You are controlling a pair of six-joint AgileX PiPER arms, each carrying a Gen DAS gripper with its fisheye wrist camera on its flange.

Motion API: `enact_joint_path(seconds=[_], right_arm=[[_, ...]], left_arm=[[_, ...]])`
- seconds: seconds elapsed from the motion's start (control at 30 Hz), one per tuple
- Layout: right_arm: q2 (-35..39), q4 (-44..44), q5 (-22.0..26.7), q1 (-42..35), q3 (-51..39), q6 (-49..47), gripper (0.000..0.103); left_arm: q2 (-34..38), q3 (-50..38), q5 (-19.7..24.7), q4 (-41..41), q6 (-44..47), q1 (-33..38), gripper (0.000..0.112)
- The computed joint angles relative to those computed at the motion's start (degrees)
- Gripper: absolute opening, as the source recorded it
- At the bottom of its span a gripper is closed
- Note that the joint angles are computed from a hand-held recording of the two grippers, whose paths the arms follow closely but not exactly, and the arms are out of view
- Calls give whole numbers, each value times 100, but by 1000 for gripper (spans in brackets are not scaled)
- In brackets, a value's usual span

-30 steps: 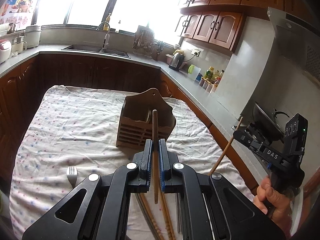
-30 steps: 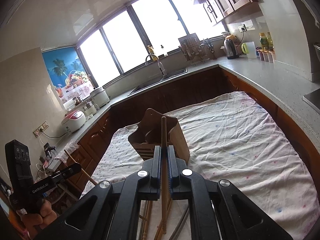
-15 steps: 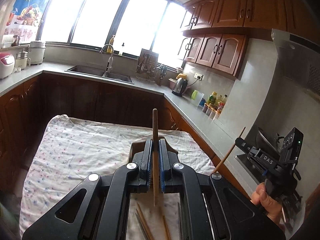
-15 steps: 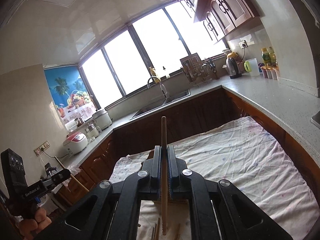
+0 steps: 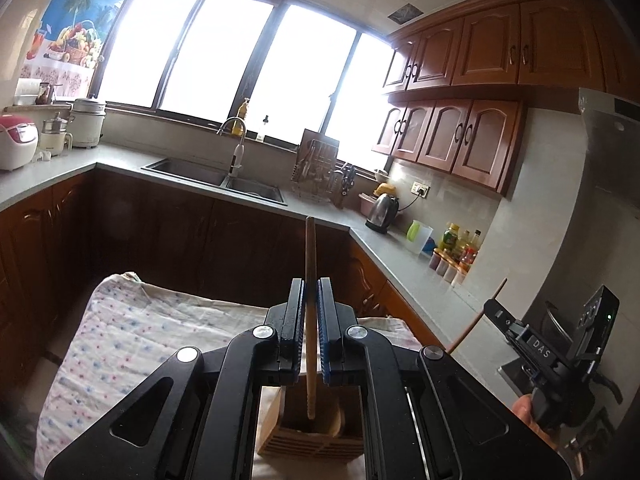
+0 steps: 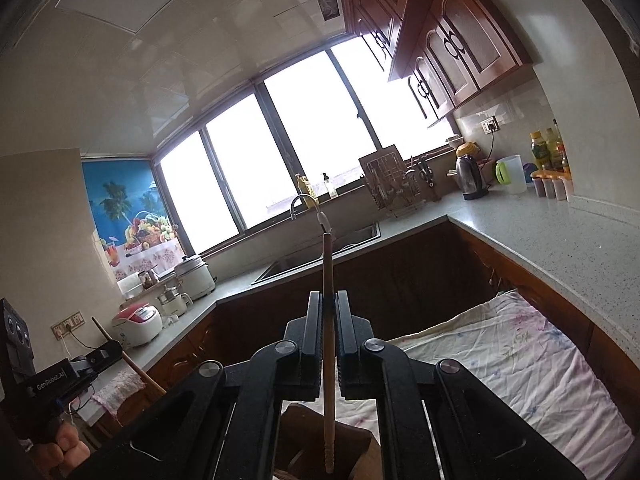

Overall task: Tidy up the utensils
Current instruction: 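Lift the wooden chopstick with the right gripper over the wooden holder, then lower the chopstick into the holder and open the right gripper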

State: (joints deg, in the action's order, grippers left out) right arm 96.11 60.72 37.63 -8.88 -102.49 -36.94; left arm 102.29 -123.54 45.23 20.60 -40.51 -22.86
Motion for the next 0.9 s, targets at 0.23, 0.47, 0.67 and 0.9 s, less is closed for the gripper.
enact_joint_path(seconds=[0.23, 0.47, 0.67, 0.9], right_arm=[[173, 811, -850, 373, 814, -1207, 6], [190, 2315, -1249, 491, 1619, -2869, 6], [318, 1812, -1249, 524, 1636, -2411, 6], [438, 1266, -1040, 446, 1406, -1775, 6]], left_arm=[[184, 1063, -949, 253, -844, 201, 5], [388, 1402, -1115, 165, -969, 187, 6], [562, 1226, -826, 303, -788, 18, 7], [593, 1079, -701, -24, -486, 91, 7]])
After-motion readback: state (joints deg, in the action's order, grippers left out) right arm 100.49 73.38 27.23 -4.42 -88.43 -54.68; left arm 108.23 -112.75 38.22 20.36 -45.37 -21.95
